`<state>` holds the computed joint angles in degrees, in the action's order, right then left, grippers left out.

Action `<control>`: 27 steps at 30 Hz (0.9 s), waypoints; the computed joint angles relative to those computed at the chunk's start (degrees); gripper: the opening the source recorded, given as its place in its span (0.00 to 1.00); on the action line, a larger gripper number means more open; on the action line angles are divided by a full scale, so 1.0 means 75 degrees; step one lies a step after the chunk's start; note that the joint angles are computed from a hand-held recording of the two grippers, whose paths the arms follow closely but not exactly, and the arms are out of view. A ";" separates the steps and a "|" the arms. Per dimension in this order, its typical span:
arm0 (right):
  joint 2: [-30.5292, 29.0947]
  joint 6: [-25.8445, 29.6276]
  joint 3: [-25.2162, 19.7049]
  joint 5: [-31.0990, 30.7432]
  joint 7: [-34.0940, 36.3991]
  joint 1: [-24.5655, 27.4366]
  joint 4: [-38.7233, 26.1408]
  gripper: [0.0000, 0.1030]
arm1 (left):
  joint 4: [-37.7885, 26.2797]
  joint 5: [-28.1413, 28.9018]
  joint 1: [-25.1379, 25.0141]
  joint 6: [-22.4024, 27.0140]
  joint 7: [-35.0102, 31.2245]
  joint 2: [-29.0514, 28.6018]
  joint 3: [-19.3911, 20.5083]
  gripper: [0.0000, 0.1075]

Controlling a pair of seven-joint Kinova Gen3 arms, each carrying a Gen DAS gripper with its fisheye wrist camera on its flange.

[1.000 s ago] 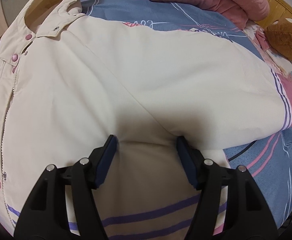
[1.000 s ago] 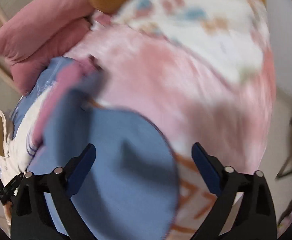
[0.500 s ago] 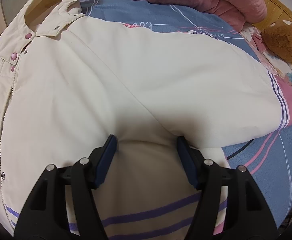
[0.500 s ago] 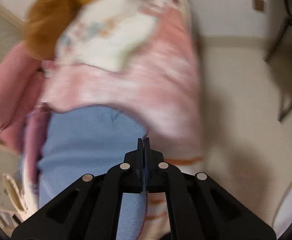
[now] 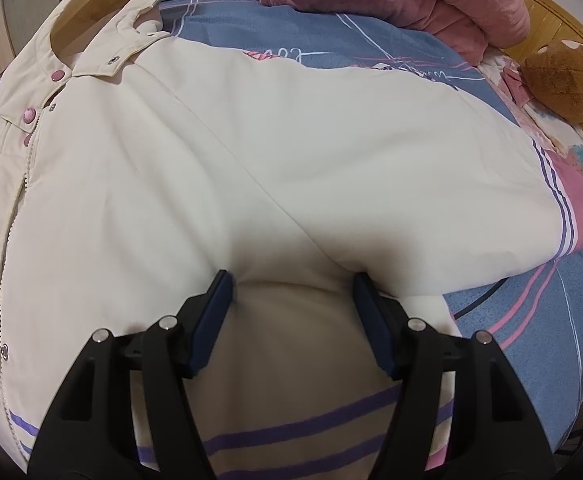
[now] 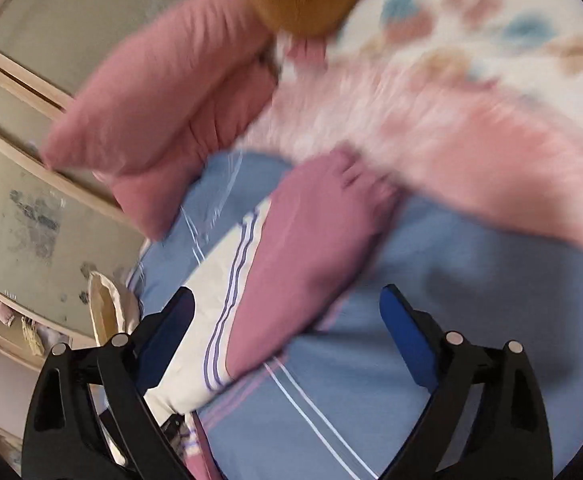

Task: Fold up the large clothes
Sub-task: 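Carry the sleeve across the jacket front with the right tool, laying the cuff at the buttons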

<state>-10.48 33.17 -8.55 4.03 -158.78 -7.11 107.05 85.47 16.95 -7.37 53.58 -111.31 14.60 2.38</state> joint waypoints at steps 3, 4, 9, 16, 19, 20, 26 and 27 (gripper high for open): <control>0.0972 -0.0488 -0.0861 -0.0162 -0.0338 0.0988 -0.0168 0.48 | 0.0049 0.0011 -0.0002 -0.0065 -0.0039 -0.0019 0.0002 0.60; 0.1203 -0.0405 -0.1215 -0.0028 -0.0494 0.1311 -0.0357 0.31 | 0.0063 0.0014 0.0000 -0.0086 -0.0048 -0.0024 0.0003 0.60; 0.0926 -0.0891 -0.2962 0.1270 -0.1226 0.2781 -0.0657 0.07 | 0.0059 0.0130 -0.0060 -0.0079 -0.0127 -0.0020 0.0012 0.60; 0.0916 -0.1851 -0.3089 0.1232 0.0581 0.1419 -0.1813 0.07 | -0.0592 0.1310 -0.1158 0.1057 0.0232 -0.0309 -0.0394 0.56; 0.1722 -0.1649 -0.3342 0.1301 0.1513 0.0358 -0.2862 0.07 | -0.0773 0.1332 -0.1546 0.1022 0.0160 -0.0606 -0.0654 0.66; 0.2075 -0.1533 -0.3344 0.1203 0.1824 0.0014 -0.3216 0.08 | -0.0903 0.1515 -0.1766 0.1163 -0.0013 -0.0629 -0.0725 0.68; 0.4163 -0.0139 -0.3115 0.0291 0.3686 -0.1840 -0.5177 0.45 | -0.1493 0.2032 -0.2617 0.1877 -0.0083 -0.0433 -0.0991 0.77; 0.4396 0.0159 -0.3155 0.0010 0.3913 -0.1890 -0.5422 0.61 | -0.1637 0.2118 -0.2767 0.2127 -0.0075 -0.0287 -0.1002 0.76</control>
